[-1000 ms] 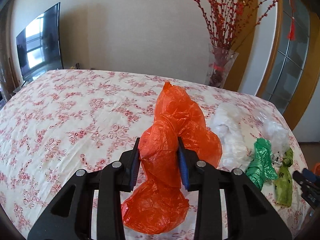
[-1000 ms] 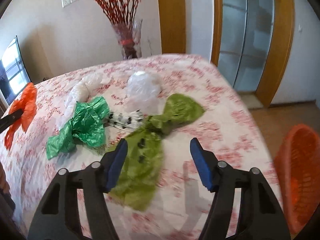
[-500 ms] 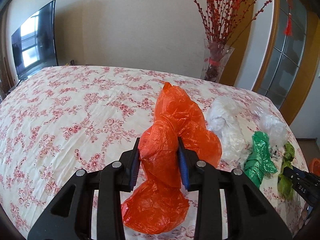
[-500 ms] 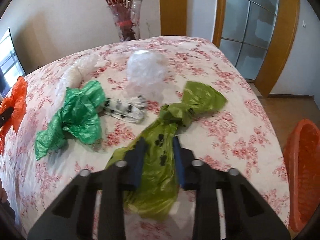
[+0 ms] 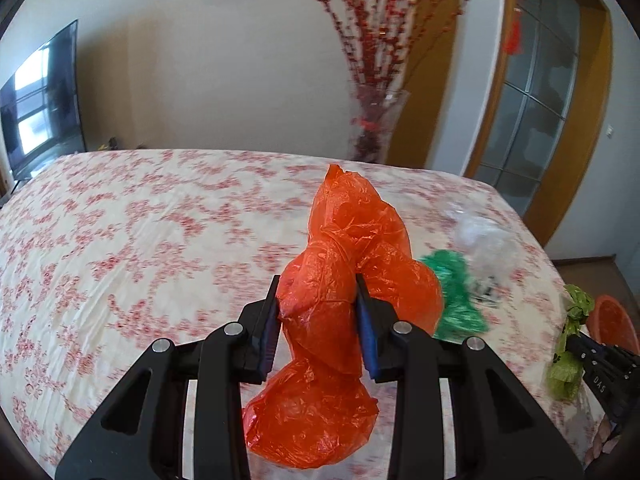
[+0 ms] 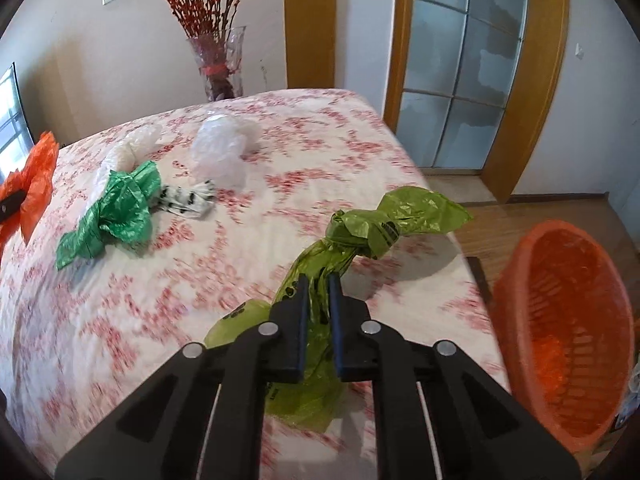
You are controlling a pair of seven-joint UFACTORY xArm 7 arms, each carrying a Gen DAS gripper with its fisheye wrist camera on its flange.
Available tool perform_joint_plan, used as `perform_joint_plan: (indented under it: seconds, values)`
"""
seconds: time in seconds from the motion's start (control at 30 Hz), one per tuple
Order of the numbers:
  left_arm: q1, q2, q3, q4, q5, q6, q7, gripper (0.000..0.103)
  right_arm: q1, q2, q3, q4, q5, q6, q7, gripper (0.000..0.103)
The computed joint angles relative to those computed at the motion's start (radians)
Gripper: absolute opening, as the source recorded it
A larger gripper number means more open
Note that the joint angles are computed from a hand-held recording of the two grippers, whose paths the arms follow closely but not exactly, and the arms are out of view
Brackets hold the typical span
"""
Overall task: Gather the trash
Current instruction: 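Carry both bags over the wastebasket and open both tools to release them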
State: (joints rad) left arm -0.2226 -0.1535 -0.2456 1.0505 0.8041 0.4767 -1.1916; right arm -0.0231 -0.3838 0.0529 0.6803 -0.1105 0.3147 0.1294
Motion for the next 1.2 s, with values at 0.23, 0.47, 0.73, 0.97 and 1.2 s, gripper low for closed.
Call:
perform_joint_plan:
  seconds: [0.23, 0.47, 0.73, 0.97, 1.2]
  values:
    - [-0.063, 0.054, -0.027, 0.062, -0.006, -0.011, 0.014, 0.034, -0.051, -0.121, -0.019, -0.093, -0.030, -0.015, -0.021, 0.011]
    - [-0.164, 0.143, -0.021, 0.142, -0.022, -0.024, 0.035, 0.034, -0.133, -0.235, -0.038, -0.174, -0.053, -0.020, -0.056, 0.011]
    - [-0.293, 0.253, 0.014, 0.247, -0.057, -0.042, 0.078, 0.034, -0.209, -0.296, -0.078, -0.224, -0.045, -0.016, -0.103, 0.011]
    - [-0.393, 0.342, 0.044, 0.339, -0.104, -0.059, 0.123, 0.034, -0.263, -0.319, -0.119, -0.249, -0.028, -0.037, -0.153, 0.011]
    - [-0.480, 0.428, 0.075, 0.444, -0.163, -0.059, 0.190, 0.034, -0.306, -0.315, -0.164, -0.257, 0.001, -0.058, -0.203, 0.011]
